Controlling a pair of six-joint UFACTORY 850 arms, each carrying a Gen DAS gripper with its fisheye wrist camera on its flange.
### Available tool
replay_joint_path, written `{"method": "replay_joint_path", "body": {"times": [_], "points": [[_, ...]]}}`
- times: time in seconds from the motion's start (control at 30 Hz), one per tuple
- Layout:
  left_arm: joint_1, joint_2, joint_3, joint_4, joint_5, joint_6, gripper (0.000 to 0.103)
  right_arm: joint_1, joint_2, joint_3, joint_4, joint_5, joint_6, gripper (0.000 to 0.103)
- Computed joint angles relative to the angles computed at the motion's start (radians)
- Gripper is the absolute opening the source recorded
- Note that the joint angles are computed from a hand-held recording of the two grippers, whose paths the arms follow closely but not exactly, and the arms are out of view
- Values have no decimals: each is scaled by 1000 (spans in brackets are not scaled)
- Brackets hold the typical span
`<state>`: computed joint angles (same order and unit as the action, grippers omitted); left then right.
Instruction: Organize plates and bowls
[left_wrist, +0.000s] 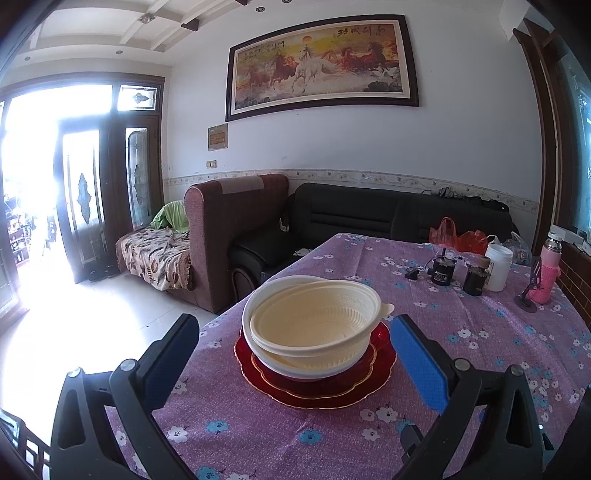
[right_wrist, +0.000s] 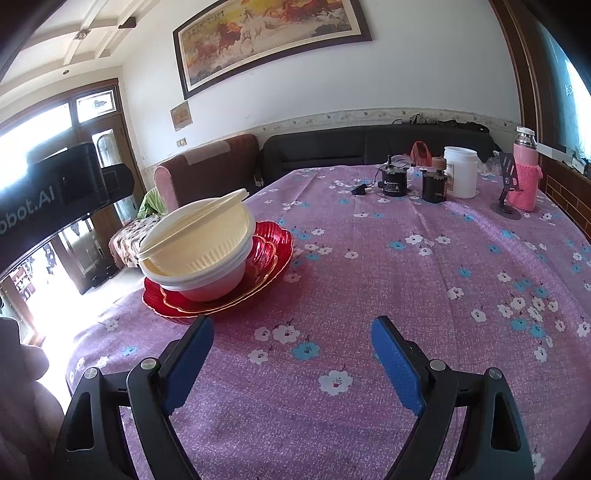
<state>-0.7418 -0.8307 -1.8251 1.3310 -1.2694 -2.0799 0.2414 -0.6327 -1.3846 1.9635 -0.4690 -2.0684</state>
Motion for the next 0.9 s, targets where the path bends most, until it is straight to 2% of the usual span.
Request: {"method": "replay_joint_path", "body": {"times": [0.33,0.4,0.5,0.53,0.77,0.9], "points": [[-3,16,34,13,-19,-59,103,6,10,15,30,-4,-45,91],[-10,16,33,0,-58,-78,103,8,11,15,24,-10,-49,91],[-25,-8,-5,-8,-161,-39,103,12,15,14,24,-18,-75,91],[-27,-5,-3,7,-163,-21,103,14,16,12,28,-18,-85,91],[1,93,107,-5,27,-72,103,15,7,-24,-66,-24,16,91],[25,111,129,-45,52,-74,103,21,4,-39,-111,-23,40,91]]}}
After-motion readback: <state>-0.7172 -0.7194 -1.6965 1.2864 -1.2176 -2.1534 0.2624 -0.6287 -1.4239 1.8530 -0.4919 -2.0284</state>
